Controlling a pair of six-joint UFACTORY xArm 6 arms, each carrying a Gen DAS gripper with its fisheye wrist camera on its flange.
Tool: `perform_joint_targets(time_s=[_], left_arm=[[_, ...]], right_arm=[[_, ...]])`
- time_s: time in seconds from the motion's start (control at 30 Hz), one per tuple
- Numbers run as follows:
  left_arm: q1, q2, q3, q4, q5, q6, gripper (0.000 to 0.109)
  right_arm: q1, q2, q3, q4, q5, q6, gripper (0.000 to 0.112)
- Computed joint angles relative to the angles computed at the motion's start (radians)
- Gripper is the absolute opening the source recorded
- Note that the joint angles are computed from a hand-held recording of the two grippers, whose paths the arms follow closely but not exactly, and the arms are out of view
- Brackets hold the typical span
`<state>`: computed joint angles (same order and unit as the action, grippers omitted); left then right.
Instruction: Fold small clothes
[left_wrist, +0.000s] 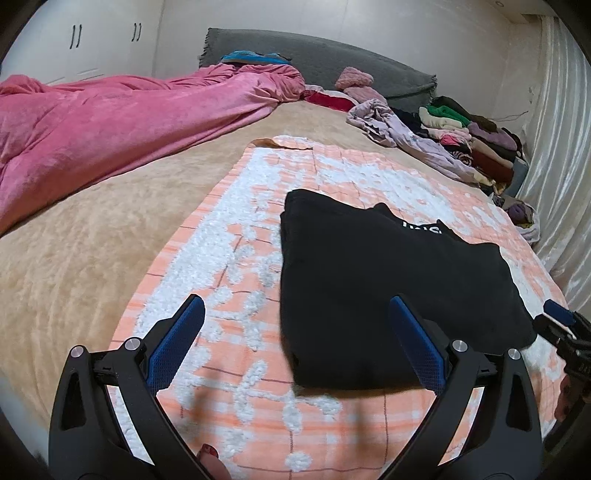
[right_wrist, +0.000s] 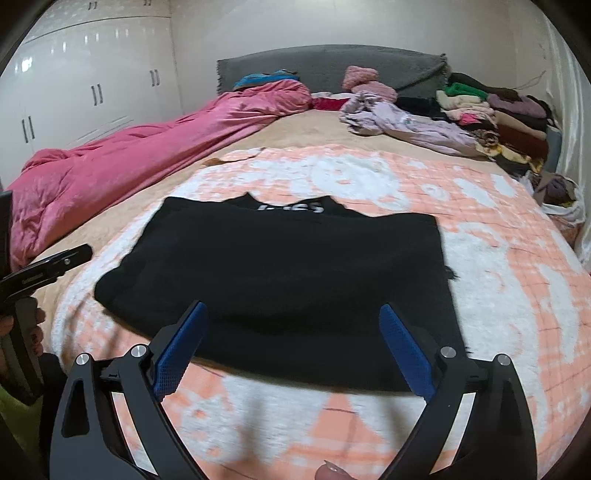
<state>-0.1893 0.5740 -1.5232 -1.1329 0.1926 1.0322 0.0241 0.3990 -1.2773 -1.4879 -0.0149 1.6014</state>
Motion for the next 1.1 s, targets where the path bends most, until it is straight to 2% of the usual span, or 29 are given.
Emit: perform_joint_targets(time_s=[0.13,0.5,0.57,0.87,0.97,1.1], left_arm=[[0.011,0.004,-0.006,0.019,-0.002,-0.023,0.093],[0.048,0.059,-0.062,0.198,0.009,-0.201,0.093],[0.055,0.074,-0.078,0.245,0.01,-0.248,0.093],[0.085,0.145,-0.173,0.422,0.056,-0.435,0.093],[0.096,0.18,-0.23,0.448,0.103,-0.491,0.093],[0.102,0.244,-0.325,0.556,0.163,-0.599,0.093]], right_arm=[[0.038,0.039,-0.033,0.119,-0.009,-0.137,0.094],[0.19,0.179,-0.129,0.728,-0.002,-0.828,0.094],[0.213,0.208,-0.163,0.772,0.015,-0.892,0.094],[0.262,0.31,-0.292,0.762,0.072,-0.979,0.094],[0.272,0.329,-0.314,0.783,0.079,-1.024,0.094],[0.28,0.354,-0.349,0.755,0.099,-1.037,0.094]])
